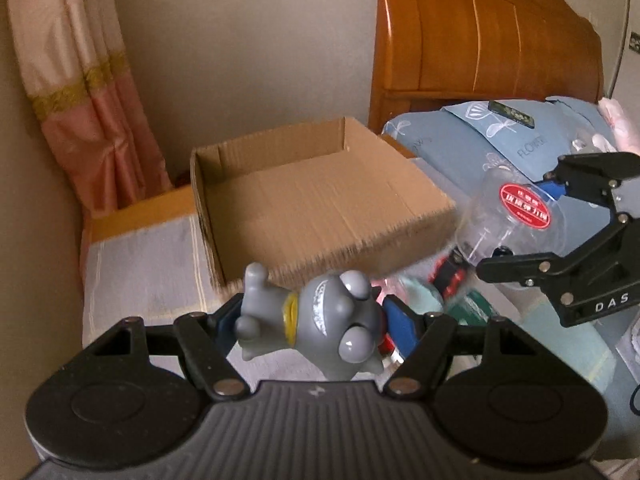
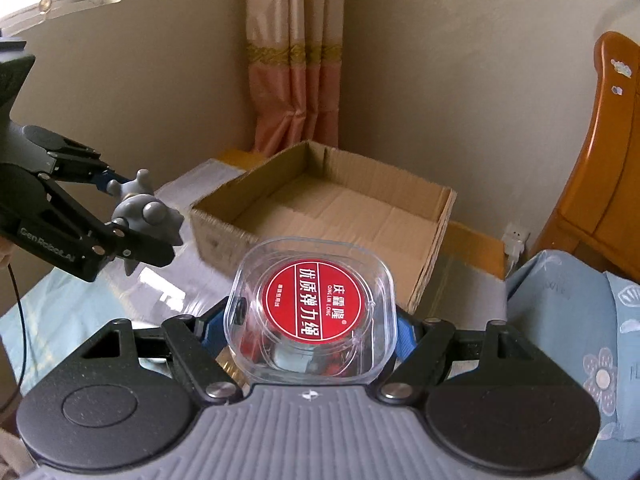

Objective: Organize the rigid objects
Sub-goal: 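Carry both items over cardboard box and open right tool to drop clear box, then lower grey figurine into cardboard box and open left tool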

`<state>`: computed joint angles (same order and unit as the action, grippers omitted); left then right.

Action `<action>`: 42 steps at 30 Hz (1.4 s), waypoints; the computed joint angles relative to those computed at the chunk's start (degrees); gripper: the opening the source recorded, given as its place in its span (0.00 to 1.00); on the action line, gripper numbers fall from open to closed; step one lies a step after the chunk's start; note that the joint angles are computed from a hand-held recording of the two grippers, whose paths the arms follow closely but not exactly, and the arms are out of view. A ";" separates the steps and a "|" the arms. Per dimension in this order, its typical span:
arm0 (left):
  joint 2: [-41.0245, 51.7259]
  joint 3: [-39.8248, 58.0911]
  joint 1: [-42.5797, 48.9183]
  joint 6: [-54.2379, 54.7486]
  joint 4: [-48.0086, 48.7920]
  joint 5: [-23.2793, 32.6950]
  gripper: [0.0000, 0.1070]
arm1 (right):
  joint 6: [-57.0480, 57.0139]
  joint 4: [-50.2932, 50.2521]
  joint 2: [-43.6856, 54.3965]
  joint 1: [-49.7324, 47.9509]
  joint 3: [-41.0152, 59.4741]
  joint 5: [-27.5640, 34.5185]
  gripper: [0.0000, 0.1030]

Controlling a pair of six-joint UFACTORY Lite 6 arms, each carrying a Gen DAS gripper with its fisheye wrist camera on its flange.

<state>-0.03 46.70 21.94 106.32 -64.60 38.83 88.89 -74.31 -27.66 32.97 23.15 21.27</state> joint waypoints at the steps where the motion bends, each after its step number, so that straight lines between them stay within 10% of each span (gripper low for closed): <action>1: 1.38 1.56 -1.02 -0.70 -0.39 -0.75 0.68 | 0.32 -1.54 1.54 -2.03 1.32 -1.37 0.79; 13: 23.86 27.84 -13.69 -15.41 3.20 -9.48 0.68 | 13.07 -23.16 26.98 -21.20 20.79 -13.68 0.79; 25: 41.66 51.43 -18.14 -36.54 16.54 -11.15 0.68 | 23.13 -31.70 48.02 -27.52 40.74 -11.70 0.85; 30: 45.35 55.89 -19.08 -39.34 19.84 -10.86 0.68 | 36.77 -45.05 47.31 -27.68 39.36 -12.41 1.00; 42: 41.47 51.24 -19.77 -33.08 14.81 -14.72 0.91 | 29.31 -33.78 39.74 -23.70 30.82 -14.75 1.00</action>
